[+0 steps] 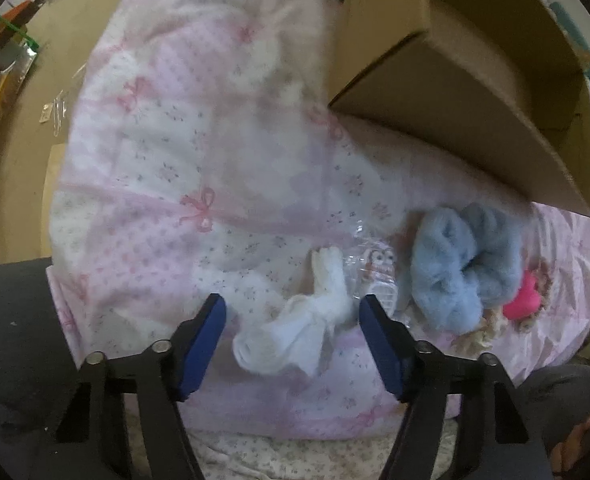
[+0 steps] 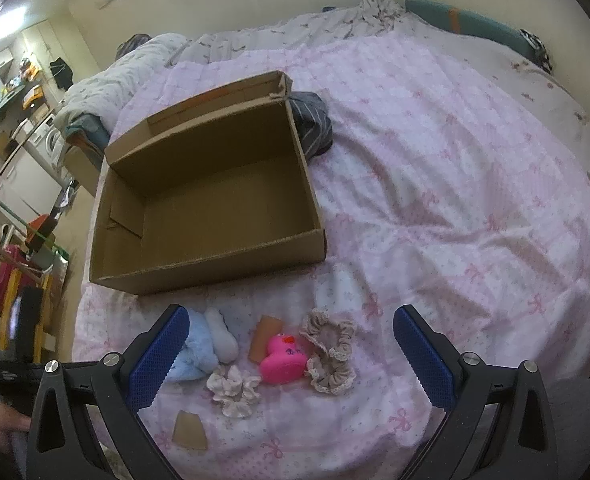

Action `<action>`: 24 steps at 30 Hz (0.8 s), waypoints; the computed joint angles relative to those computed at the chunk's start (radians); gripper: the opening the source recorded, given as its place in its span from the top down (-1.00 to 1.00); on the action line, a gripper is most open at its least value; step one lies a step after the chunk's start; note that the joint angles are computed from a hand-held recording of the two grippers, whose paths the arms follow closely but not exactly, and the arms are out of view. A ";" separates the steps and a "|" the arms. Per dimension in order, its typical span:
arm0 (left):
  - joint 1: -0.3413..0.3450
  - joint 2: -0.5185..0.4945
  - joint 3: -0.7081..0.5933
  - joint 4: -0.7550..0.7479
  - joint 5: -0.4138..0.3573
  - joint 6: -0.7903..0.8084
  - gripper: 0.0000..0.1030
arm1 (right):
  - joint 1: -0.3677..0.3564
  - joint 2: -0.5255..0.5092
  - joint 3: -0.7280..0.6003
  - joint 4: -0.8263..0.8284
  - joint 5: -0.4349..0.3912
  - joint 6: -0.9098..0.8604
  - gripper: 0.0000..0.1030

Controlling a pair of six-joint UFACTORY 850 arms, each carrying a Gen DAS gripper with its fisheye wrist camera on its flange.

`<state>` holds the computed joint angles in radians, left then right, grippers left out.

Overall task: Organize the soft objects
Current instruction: 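Grasp the white sock with the left tool while the right tool grasps the beige lace scrunchie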

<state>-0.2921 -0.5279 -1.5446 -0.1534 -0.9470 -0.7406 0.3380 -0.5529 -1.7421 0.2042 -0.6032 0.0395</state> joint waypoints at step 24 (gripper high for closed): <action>0.003 0.114 0.052 0.094 0.095 0.004 0.53 | -0.072 -0.236 -0.250 0.126 -0.370 0.118 -0.53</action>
<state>-0.2890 -0.4136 -1.4930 -0.0598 -0.8517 -0.7368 0.2661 -0.7893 -1.9925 0.3299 -0.9734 0.1577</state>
